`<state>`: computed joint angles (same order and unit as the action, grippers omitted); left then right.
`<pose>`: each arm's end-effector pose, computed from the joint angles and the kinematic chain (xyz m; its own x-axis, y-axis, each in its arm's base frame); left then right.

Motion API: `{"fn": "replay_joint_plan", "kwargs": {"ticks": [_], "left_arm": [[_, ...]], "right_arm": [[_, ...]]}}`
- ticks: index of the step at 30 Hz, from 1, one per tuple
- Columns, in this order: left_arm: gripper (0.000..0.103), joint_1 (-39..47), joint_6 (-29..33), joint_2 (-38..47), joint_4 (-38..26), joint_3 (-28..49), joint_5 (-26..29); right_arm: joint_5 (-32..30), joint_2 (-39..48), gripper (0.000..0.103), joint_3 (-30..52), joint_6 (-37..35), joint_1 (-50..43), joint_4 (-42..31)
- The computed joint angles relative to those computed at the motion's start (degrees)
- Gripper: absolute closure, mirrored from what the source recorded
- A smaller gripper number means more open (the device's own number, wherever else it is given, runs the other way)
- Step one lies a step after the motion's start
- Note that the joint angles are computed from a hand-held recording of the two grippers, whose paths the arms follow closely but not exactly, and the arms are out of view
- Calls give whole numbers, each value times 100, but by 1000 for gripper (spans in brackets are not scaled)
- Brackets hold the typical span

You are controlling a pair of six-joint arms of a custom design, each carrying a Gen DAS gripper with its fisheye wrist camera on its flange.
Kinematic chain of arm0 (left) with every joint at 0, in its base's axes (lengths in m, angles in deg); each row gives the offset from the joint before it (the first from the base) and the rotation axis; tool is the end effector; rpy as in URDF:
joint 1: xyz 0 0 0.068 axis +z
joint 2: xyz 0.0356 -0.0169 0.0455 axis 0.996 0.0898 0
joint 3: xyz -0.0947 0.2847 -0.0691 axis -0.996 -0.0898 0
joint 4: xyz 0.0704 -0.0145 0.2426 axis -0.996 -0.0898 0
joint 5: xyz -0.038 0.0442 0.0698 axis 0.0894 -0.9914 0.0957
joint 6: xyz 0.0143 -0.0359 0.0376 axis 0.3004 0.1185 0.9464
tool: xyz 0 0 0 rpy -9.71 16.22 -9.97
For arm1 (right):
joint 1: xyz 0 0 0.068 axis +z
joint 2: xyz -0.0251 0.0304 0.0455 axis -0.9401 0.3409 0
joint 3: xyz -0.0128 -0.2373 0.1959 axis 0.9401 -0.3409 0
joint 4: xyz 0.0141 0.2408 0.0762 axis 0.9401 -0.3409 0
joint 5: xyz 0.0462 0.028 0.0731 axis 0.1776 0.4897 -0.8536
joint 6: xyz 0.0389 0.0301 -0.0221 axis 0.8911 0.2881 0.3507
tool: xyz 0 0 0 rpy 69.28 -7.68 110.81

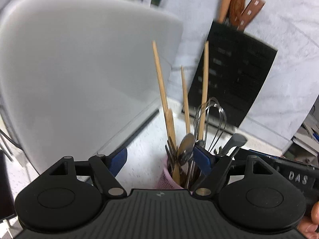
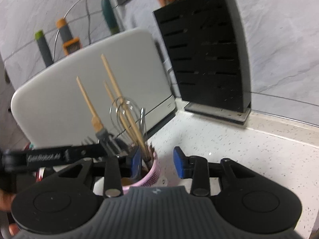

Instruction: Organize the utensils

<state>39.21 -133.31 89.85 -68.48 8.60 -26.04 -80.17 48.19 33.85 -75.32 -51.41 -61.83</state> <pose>0.1936 -0.1623 0.3410 -0.5062 -0.3357 -0.7944 -0.3436 0.9234 -0.1712 0.3075 0.1241 0.3569 -0.6516 -0.2419 -0.7189 -0.6472 0.6716 0.3607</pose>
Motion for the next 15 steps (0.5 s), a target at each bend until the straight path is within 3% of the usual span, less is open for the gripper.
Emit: {"fn": "replay_joint_plan", "kwargs": {"ticks": [4,8,13,15], "left_arm": [[8,-942,-249,-216,20,-156,-1239],[0,-1665,-708,-146,-476,-29,-2224],[0,-1783,-1620,474,-2077,740,-2127],[0,-1968,-2400,801,-2952,1100,-2348]], "right_arm": [[-154,-159,59,-91,380,-118,178],[-169,-507,49,-385,760,-202,625],[6,-1046,35,-807,812,-270,1063],[160,-1270,31,-952,625,-288,1094]]}}
